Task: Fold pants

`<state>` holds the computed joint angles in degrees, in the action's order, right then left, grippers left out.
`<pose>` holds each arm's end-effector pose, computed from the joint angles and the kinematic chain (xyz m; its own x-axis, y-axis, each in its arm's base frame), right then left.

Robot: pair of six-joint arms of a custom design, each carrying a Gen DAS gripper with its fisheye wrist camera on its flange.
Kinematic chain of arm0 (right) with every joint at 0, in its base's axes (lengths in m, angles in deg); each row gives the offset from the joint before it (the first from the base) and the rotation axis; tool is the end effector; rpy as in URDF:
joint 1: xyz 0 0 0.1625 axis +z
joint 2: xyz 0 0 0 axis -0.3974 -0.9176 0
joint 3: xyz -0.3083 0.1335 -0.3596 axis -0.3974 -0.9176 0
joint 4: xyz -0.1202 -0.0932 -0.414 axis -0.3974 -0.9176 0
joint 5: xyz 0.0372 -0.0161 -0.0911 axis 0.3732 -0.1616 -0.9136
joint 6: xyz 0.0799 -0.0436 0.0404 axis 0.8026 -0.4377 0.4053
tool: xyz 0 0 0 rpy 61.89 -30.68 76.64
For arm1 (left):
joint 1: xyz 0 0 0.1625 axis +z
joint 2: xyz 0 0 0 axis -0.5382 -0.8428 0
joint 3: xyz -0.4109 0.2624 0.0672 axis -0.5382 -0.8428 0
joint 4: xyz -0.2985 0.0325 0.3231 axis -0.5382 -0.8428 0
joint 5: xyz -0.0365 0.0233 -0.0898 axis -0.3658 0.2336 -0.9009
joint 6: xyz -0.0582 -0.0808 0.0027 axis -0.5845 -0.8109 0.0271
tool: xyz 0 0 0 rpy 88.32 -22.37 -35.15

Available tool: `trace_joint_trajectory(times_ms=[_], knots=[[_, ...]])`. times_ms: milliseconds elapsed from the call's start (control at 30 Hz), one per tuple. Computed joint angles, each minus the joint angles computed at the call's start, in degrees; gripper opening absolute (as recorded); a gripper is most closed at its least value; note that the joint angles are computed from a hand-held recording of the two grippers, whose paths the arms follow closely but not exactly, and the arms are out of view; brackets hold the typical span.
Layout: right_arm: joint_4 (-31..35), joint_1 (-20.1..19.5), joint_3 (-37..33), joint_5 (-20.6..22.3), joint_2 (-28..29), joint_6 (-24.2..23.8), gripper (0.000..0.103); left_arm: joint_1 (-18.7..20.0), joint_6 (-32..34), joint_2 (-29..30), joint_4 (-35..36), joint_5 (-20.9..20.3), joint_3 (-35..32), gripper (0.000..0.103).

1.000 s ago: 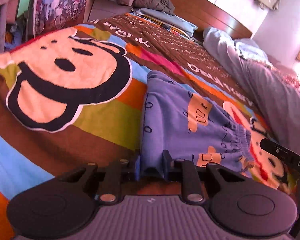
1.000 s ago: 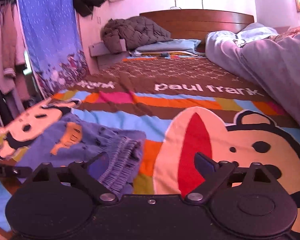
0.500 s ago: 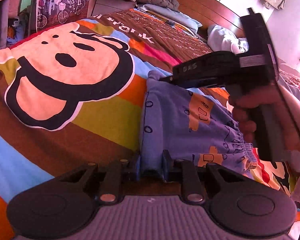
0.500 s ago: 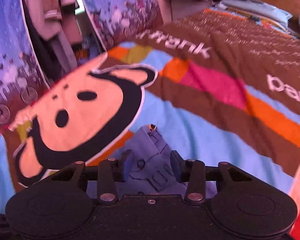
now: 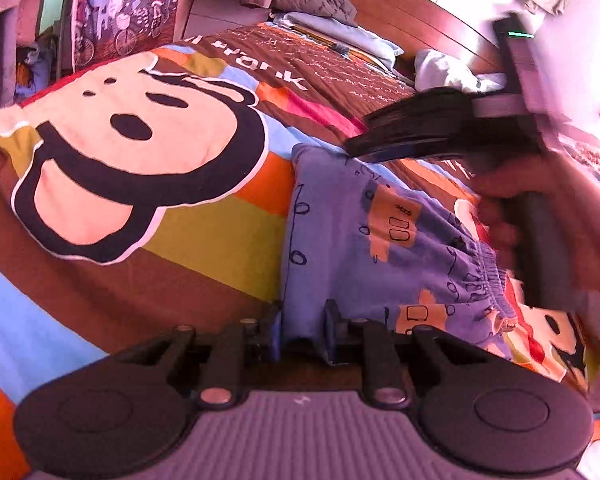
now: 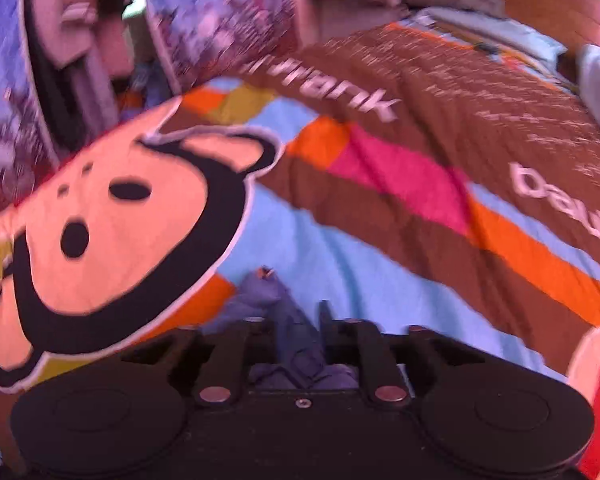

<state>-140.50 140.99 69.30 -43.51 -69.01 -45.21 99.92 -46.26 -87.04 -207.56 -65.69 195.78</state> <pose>0.3642 -0.5442 -0.0926 -0.7007 -0.2968 0.6488 -0.5937 0.7468 -0.2996 0.0468 -0.3550 0.2783 -0.9074 0.1192 -0.4029 0.3457 0.7569 -0.5546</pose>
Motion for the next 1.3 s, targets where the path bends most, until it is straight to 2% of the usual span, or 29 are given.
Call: trace_joint_trajectory(times_ms=[133,233,267,367,400,433,467,500,567,600,667,733,767,833,867,933,967,1000,1033,1067,1133,1200,1300], knots=[[-10.7,2.8,7.5,-2.0,-3.7,-1.7,0.034,1.3,-0.7,-0.2,0.6,-1.6,-0.6,0.025],[-16.1,4.9,14.7,-3.5,-6.0,-3.2,0.037,1.2,-0.5,0.0,0.1,-1.4,-0.4,0.025],[-17.1,5.5,16.8,-4.7,-6.3,-2.9,0.037,1.1,-0.5,0.0,-0.1,-1.2,-0.4,0.025],[-17.9,6.7,20.9,-12.6,-4.6,-1.0,0.038,0.7,-0.7,0.1,-0.6,-0.6,-0.1,0.027],[-18.8,6.4,22.4,-14.4,-3.7,0.0,0.047,0.5,-0.6,0.2,-0.8,-0.1,0.1,0.028],[-22.2,5.8,24.1,-13.9,-3.1,0.3,0.055,0.0,-0.4,0.3,-1.2,0.6,0.4,0.028],[-26.9,5.2,25.9,-12.5,-2.6,1.0,0.058,-0.5,-0.1,0.3,-1.5,1.2,0.6,0.028],[-29.8,4.3,27.6,-10.7,-2.9,4.1,0.061,-1.0,0.0,0.3,-1.6,1.8,0.8,0.028],[-31.3,3.3,30.2,-6.9,-4.9,11.8,0.061,-1.6,0.3,0.4,-2.0,2.8,1.1,0.029],[-32.5,3.7,30.8,-6.5,-5.4,14.1,0.061,-1.7,0.4,0.3,-2.1,2.9,1.2,0.029],[-34.5,5.4,31.0,-6.8,-5.4,12.1,0.061,-1.7,0.6,0.1,-1.9,2.8,1.3,0.029],[-33.7,7.1,30.7,-7.7,-5.0,9.3,0.067,-1.7,0.8,-0.2,-1.3,2.7,1.3,0.033],[-31.1,7.7,30.3,-9.1,-4.7,9.2,0.068,-1.7,1.0,-0.4,-0.9,2.5,1.3,0.034],[-25.7,7.8,30.2,-12.7,-3.8,11.1,0.080,-1.7,1.3,-0.6,-0.5,2.3,1.2,0.039],[-26.0,6.9,31.1,-11.9,-3.4,13.1,0.081,-1.7,1.5,-0.7,-0.4,2.1,1.2,0.041],[-28.9,5.1,33.1,-7.4,-4.4,18.1,0.082,-1.4,2.3,-0.9,-0.1,1.1,1.2,0.052],[-32.9,4.3,34.4,-3.9,-4.9,19.8,0.083,-1.0,3.0,-1.0,0.3,0.0,0.9,0.056],[-38.1,3.3,35.7,-0.2,-5.0,21.6,0.089,-0.8,3.4,-1.1,0.7,-0.8,0.8,0.061],[-41.5,2.8,36.2,2.0,-5.1,22.9,0.095,-0.8,3.8,-1.1,0.9,-1.0,0.7,0.062],[-43.1,2.9,36.0,2.4,-5.3,23.4,0.097,-1.0,3.9,-1.0,0.9,-0.7,0.8,0.062],[-42.6,3.7,33.3,-1.1,-5.5,20.5,0.099,-1.2,4.0,-1.0,0.5,-0.5,1.0,0.062],[-40.7,3.9,29.2,-5.5,-4.8,14.9,0.099,-0.8,3.7,-1.1,0.4,-1.1,1.0,0.062],[-38.2,1.6,25.0,-6.5,-3.5,9.9,0.099,-0.1,3.2,-1.1,0.9,-1.9,0.6,0.062]])
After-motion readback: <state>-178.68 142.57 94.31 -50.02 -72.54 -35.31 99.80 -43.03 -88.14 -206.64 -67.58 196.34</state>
